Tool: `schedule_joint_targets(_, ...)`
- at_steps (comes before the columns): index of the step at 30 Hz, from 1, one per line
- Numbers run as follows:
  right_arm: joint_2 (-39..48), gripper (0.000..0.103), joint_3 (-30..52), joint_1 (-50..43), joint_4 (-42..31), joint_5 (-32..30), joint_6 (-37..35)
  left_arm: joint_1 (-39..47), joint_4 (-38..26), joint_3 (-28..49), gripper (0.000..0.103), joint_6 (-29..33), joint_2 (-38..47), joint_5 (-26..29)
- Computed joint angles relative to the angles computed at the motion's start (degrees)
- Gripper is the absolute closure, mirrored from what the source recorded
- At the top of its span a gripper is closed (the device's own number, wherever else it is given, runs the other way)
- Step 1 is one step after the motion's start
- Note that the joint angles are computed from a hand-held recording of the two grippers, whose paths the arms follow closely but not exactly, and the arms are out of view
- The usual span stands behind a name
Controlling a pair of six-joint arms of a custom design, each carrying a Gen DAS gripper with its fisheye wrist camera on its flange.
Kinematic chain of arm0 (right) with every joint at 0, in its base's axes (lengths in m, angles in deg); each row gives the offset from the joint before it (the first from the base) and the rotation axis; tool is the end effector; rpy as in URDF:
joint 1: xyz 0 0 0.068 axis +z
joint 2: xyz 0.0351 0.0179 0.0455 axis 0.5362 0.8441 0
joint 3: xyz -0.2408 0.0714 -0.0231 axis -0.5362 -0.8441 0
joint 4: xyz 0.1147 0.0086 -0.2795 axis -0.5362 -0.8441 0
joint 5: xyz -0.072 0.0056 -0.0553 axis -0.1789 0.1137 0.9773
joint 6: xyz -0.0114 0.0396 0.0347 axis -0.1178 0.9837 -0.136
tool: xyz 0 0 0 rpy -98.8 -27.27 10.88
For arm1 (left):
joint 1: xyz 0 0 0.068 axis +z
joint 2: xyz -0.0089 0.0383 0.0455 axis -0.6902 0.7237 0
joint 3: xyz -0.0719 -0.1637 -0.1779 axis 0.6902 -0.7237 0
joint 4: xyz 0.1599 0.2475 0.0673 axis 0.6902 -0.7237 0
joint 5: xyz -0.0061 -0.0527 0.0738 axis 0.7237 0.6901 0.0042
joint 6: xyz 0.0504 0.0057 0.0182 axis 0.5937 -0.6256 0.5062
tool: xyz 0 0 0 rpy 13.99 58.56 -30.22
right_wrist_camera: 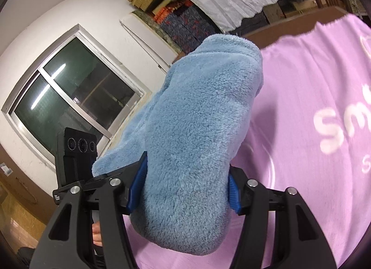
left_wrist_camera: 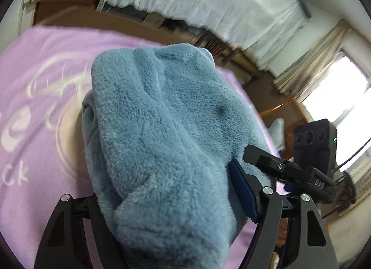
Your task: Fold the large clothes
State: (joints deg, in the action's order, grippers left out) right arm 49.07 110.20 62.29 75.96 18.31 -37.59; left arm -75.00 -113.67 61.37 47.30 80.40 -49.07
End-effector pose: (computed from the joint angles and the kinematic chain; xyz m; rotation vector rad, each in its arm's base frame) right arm 0.1844 0.1275 0.1735 -0.2767 2.2568 1.2206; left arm 0.1590 -0.1047 0.1432 0.0303 2.4317 -0.7700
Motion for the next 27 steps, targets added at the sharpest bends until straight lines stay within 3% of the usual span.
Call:
schedule_joint_targets(3, 7.95, 0.043, -0.28, 0.21, 1.82, 1.36, 0.67, 0.37, 5.55, -1.69, 0.024, -0.09, 5.33, 0.90)
schedule_joint_targets(8, 11.84, 0.036, -3.05, -2.99, 9.02, -3.55, 2.14, 0.05, 6.89, -2.04, 0.017, 0.79, 6.15, -0.61)
schedule_joint_targets(13, 11.42, 0.031, -3.81, -3.28, 9.35, -3.60, 2.57, 0.16, 3.51, -2.97, 0.015, -0.09, 1.90, -0.12)
schedule_joint_targets(16, 6.23, 0.025, -4.90, -1.71, 6.22, 1.26, 2.44, -3.70, -2.22, -1.95, 0.013, -0.58, -2.37, -7.32)
schedule_joint_targets(19, -3.85, 0.020, -8.16, 1.01, 0.61, 7.41, 4.25, -11.49, -8.15, -0.11, 0.012, -2.68, -4.79, -18.83)
schedule_joint_targets(22, -15.38, 0.019, -11.28, 3.06, -7.65, 11.74, 6.28, -21.52, -13.73, 3.39, 0.011, -6.87, -2.32, -32.70)
schedule_joint_targets(24, -19.89, 0.018, -11.54, 4.86, -12.19, 14.99, 7.06, -26.17, -16.45, 5.40, 0.010, -9.45, 0.06, -39.11)
schedule_joint_targets(27, -27.37, 0.016, -9.65, 10.72, -22.84, 24.47, 8.18, -34.06, -22.98, 8.59, 0.008, -15.79, 2.53, -48.68)
